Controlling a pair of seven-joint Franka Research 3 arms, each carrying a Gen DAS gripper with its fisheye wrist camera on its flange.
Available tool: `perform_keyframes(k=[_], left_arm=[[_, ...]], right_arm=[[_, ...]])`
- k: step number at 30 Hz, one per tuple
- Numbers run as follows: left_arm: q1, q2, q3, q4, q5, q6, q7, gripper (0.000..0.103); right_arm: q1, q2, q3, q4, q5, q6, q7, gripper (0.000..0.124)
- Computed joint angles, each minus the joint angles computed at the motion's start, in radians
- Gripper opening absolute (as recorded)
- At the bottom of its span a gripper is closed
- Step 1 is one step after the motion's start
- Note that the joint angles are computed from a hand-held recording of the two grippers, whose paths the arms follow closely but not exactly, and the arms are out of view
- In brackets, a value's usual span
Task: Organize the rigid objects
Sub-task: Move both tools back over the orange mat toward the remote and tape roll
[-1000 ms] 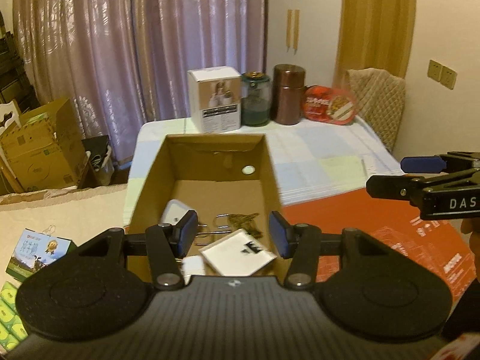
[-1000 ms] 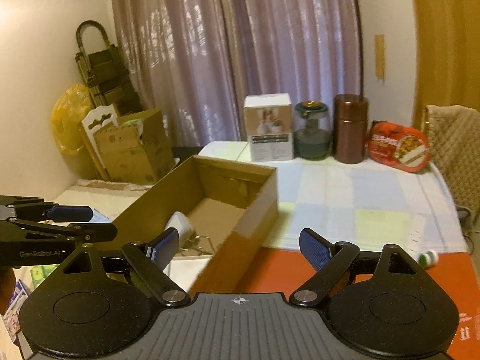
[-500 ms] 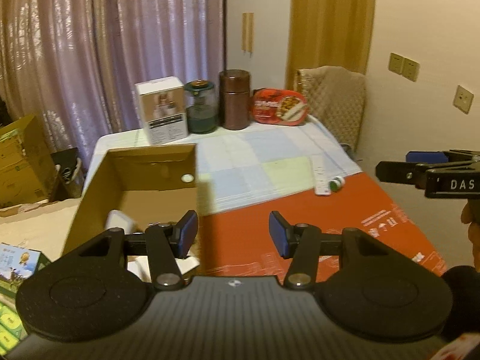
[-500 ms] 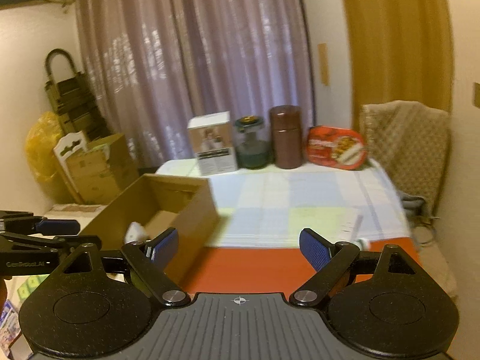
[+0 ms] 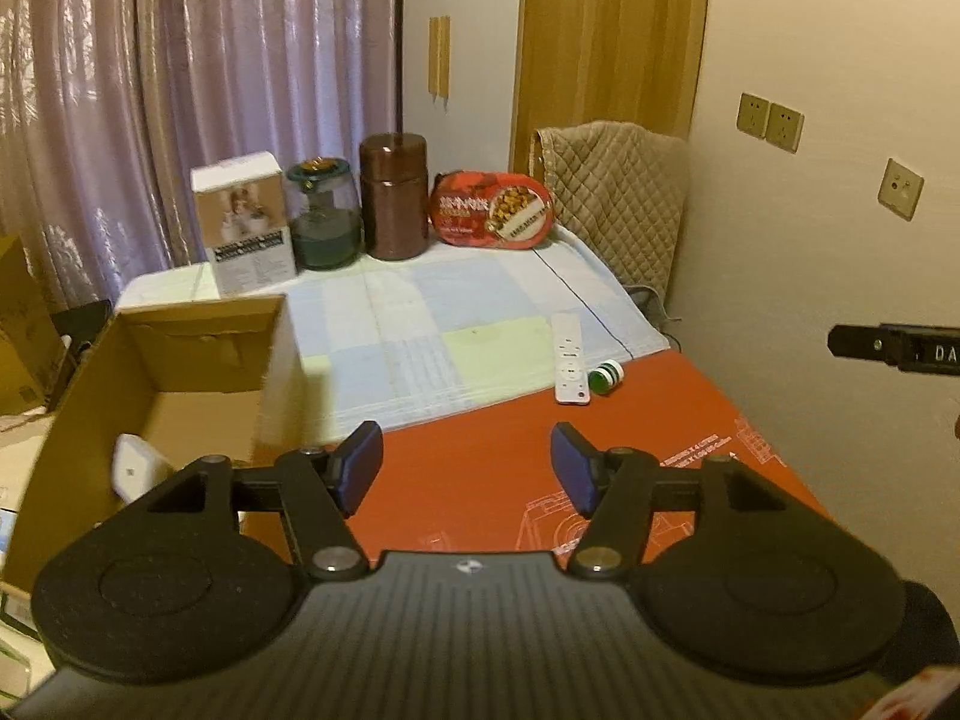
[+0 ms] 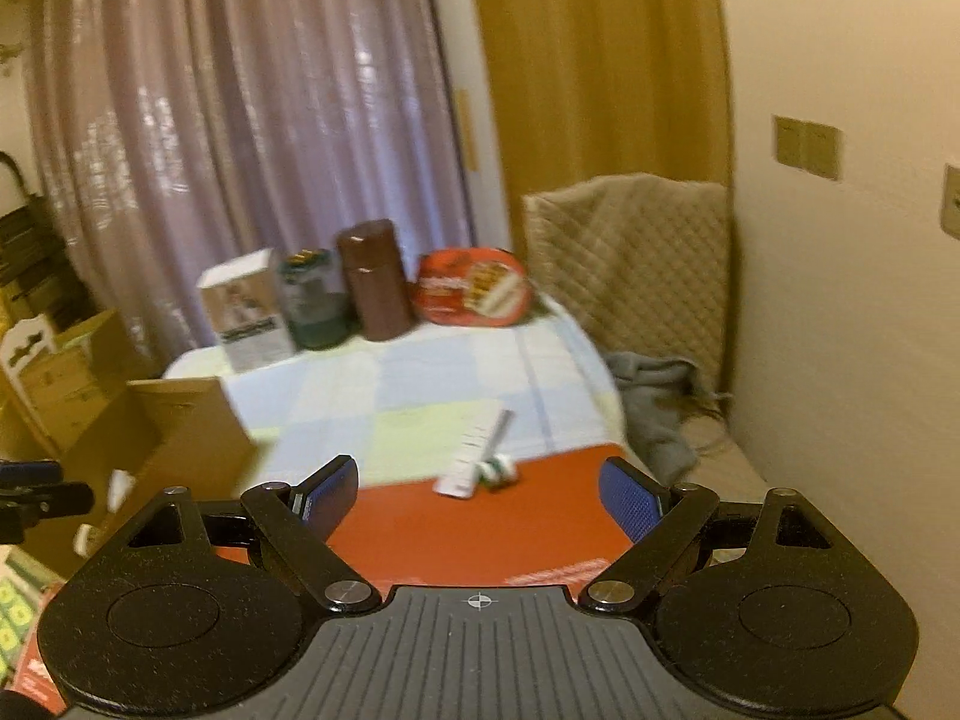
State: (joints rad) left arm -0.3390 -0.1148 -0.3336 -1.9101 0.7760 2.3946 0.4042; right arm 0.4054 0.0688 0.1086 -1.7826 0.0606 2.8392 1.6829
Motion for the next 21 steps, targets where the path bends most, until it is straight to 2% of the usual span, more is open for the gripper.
perform_keyframes(k=[5, 11, 16, 21], left_arm=[[-0.013, 0.127, 0.013, 0.093, 0.03, 0.007, -0.003, 0.057], [-0.051, 0.272, 0.069, 0.192, 0.077, 0.031, -0.004, 0.058], [-0.071, 0.38, 0.121, 0.255, 0.083, 0.063, 0.01, 0.058], [-0.085, 0.48, 0.169, 0.326, 0.079, 0.109, 0.043, 0.058]], right_arm=[[-0.017, 0.053, -0.01, 0.029, 0.019, -0.016, -0.047, 0.085], [-0.036, 0.177, 0.014, 0.122, 0.115, -0.017, -0.245, 0.085], [-0.052, 0.331, 0.046, 0.249, 0.198, -0.018, -0.407, 0.084], [-0.059, 0.514, 0.078, 0.437, 0.246, -0.026, -0.537, 0.082]])
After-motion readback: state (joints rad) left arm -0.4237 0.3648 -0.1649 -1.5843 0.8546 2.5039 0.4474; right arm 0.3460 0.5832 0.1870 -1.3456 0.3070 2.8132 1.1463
